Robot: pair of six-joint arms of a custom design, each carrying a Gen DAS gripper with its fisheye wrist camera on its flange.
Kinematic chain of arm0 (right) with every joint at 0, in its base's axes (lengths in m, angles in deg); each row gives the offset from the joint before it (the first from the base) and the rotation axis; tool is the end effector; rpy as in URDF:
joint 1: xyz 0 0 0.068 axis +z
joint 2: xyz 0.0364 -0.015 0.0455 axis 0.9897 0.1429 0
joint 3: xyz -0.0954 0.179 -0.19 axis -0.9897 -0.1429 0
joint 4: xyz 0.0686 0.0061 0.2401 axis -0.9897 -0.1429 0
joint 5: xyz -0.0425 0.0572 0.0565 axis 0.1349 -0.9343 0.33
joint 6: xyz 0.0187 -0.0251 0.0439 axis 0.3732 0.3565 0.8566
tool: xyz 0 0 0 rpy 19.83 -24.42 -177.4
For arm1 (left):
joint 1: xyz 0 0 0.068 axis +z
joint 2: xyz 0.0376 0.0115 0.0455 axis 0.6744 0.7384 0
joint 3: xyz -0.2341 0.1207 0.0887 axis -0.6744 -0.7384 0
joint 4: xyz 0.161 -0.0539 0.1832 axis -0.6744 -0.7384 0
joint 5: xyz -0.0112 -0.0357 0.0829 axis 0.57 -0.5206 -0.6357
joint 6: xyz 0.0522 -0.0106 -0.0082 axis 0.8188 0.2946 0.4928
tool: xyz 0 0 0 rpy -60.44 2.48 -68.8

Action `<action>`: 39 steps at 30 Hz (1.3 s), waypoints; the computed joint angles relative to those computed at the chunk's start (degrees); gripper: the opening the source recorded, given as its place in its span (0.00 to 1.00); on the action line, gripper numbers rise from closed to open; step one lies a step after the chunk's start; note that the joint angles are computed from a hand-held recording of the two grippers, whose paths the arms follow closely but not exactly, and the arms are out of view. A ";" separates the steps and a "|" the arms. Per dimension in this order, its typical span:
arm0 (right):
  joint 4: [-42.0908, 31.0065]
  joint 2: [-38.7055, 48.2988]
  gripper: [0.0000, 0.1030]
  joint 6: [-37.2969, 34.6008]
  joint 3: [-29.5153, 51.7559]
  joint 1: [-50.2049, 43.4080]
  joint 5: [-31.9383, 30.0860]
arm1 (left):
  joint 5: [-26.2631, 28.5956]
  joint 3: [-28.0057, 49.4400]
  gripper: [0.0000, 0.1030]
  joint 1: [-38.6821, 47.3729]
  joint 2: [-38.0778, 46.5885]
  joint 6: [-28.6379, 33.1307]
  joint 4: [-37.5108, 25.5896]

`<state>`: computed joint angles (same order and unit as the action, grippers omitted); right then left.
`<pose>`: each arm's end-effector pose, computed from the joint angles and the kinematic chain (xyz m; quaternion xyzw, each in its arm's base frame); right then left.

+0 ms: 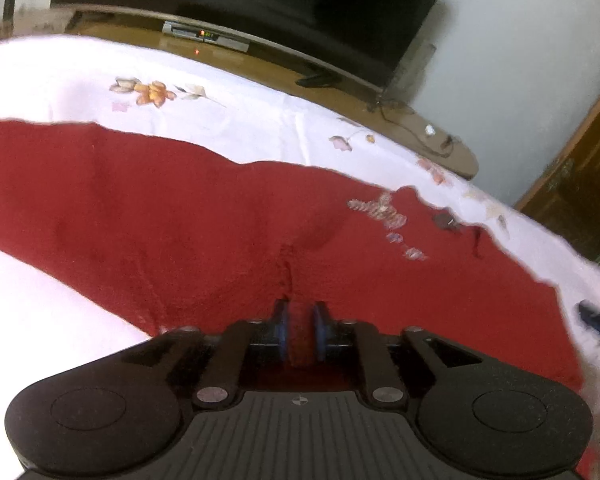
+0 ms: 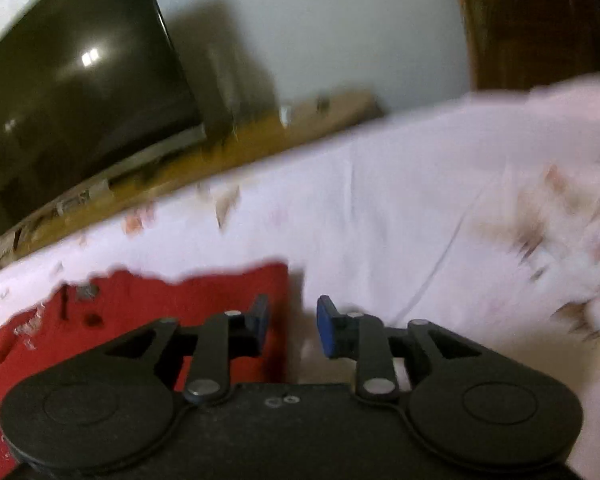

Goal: Fold small clothes

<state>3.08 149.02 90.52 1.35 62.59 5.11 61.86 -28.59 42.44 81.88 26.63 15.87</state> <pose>0.2862 -0.0870 0.1076 0.0951 0.8735 0.0891 0.4690 0.2675 -0.0070 0.0925 -0.1005 0.9114 -0.1503 0.3697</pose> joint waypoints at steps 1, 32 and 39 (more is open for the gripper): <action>1.40 -1.15 0.30 -1.32 -2.44 -0.45 -2.68 | -1.19 0.04 0.15 -0.70 -0.03 0.50 -0.01; -41.36 -66.43 0.57 1.22 -23.98 15.56 17.99 | 24.23 28.05 0.07 55.46 22.35 -6.17 -9.97; -43.64 -69.32 0.57 1.92 -24.14 11.63 15.77 | 18.26 13.56 0.04 41.62 4.58 4.36 -0.16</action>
<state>-40.56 79.70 92.44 -22.79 74.22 20.88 80.13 -15.03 84.06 86.46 31.00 15.71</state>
